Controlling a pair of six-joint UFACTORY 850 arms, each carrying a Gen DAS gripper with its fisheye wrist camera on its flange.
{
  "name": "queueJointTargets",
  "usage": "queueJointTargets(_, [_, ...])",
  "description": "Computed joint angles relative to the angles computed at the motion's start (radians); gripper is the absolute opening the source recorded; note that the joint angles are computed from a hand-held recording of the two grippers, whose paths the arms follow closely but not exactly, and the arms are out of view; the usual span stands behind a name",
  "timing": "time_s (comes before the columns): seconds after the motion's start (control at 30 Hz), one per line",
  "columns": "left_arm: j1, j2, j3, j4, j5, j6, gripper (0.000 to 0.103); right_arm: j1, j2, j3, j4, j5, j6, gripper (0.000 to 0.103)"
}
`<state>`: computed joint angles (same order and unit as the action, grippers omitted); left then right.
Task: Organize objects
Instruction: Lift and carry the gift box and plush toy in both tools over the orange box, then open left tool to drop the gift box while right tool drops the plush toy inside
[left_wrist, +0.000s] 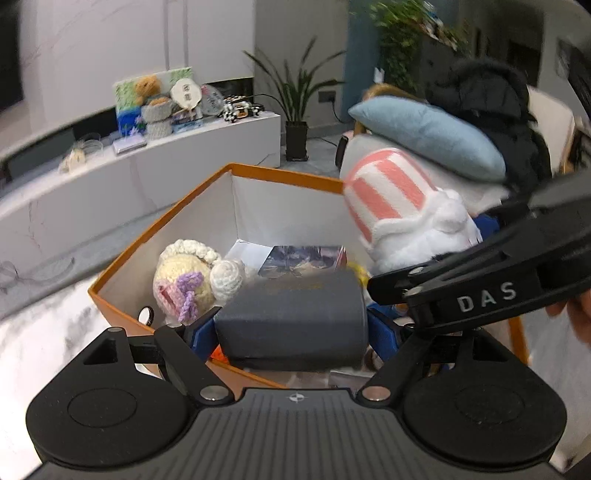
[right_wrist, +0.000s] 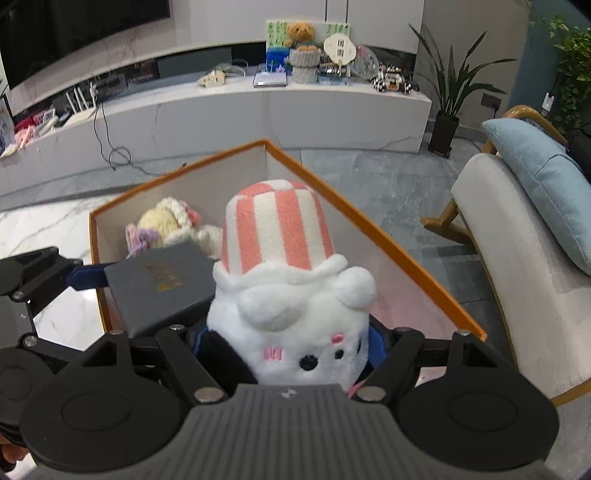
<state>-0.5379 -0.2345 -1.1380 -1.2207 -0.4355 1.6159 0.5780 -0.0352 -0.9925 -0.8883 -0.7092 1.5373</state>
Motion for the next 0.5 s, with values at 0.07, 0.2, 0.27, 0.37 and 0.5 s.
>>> queueJointTargets(0.07, [-0.017, 0.007, 0.012, 0.018, 0.033, 0.032, 0.094, 0.001, -0.010, -0.004, 0.022, -0.004, -0.034, 0.078])
queueJointTargets(0.2, [-0.024, 0.014, 0.023, 0.013, 0.038, 0.046, 0.094, 0.010, -0.020, -0.011, 0.037, -0.033, -0.043, 0.082])
queueJointTargets(0.27, [-0.025, 0.016, 0.021, 0.028, 0.041, 0.032, 0.094, 0.015, -0.028, -0.017, 0.024, -0.063, -0.037, 0.084])
queueJointTargets(0.37, [-0.022, 0.017, 0.013, 0.042, 0.043, -0.003, 0.094, 0.031, -0.029, -0.020, -0.035, -0.113, 0.027, 0.090])
queueJointTargets(0.5, [-0.008, 0.016, 0.000, 0.027, 0.029, -0.047, 0.094, 0.045, -0.017, -0.014, -0.120, -0.173, 0.120, 0.090])
